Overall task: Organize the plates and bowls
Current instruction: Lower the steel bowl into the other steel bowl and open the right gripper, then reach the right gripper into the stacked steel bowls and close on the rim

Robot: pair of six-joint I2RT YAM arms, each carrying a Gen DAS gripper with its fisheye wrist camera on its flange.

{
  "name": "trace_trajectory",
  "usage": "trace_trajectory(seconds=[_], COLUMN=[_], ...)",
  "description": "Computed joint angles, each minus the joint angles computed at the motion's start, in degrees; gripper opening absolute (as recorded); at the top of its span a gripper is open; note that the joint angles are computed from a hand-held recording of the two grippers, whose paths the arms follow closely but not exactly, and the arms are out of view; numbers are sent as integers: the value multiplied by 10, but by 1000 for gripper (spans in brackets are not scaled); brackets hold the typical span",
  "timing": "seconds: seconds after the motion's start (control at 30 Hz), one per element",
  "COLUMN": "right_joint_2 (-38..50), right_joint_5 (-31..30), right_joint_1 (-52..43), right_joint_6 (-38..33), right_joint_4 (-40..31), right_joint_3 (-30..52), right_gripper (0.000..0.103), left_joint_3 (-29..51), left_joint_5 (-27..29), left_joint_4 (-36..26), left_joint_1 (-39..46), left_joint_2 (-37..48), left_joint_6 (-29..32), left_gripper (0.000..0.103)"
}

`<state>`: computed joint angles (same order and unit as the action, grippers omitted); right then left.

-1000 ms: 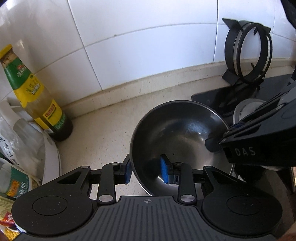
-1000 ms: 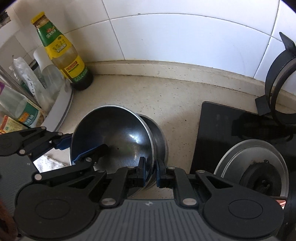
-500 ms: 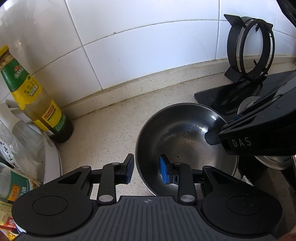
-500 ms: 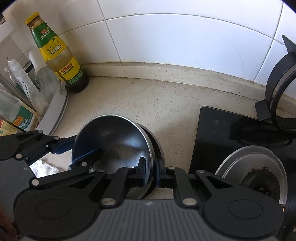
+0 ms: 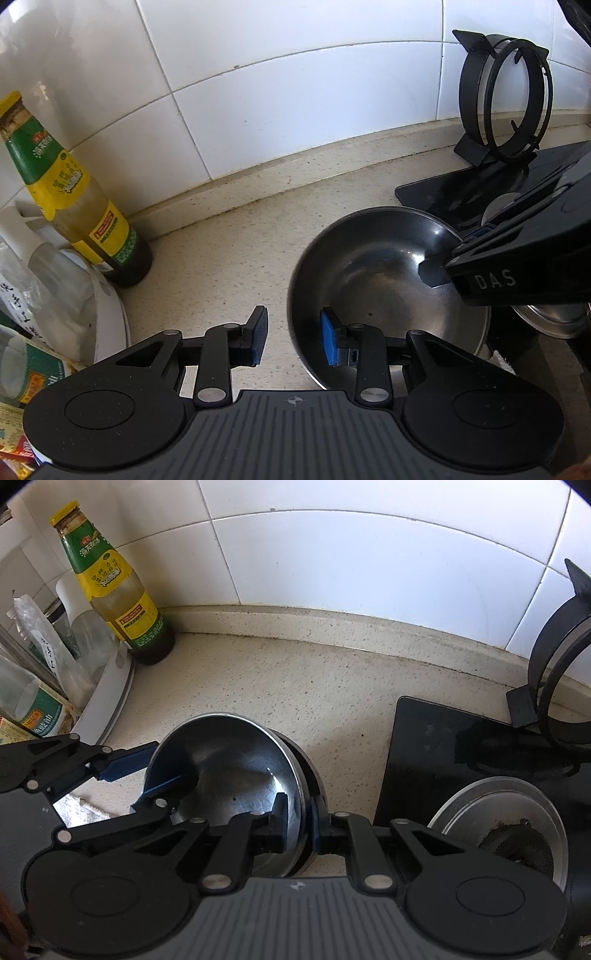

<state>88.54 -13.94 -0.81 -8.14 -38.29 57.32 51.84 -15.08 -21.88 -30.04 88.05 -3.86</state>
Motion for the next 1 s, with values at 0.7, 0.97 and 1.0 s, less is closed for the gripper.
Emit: trace_trajectory(seconds=[0.7, 0.97, 1.0], right_joint_2=[-70, -108, -113], right_joint_5=[60, 88, 91], right_joint_1=[4, 25, 28], right_joint_6=[-19, -29, -30], right_joint_4=[24, 40, 41], right_joint_3=[-37, -65, -68], right_gripper=[48, 54, 54], left_joint_3=[-29, -67, -71], left_joint_5=[12, 18, 18], left_joint_4=[7, 15, 16], left_joint_1=[16, 23, 24], left_joint_2=[-63, -114, -119], left_joint_6=[12, 32, 36], left_gripper=[46, 60, 64])
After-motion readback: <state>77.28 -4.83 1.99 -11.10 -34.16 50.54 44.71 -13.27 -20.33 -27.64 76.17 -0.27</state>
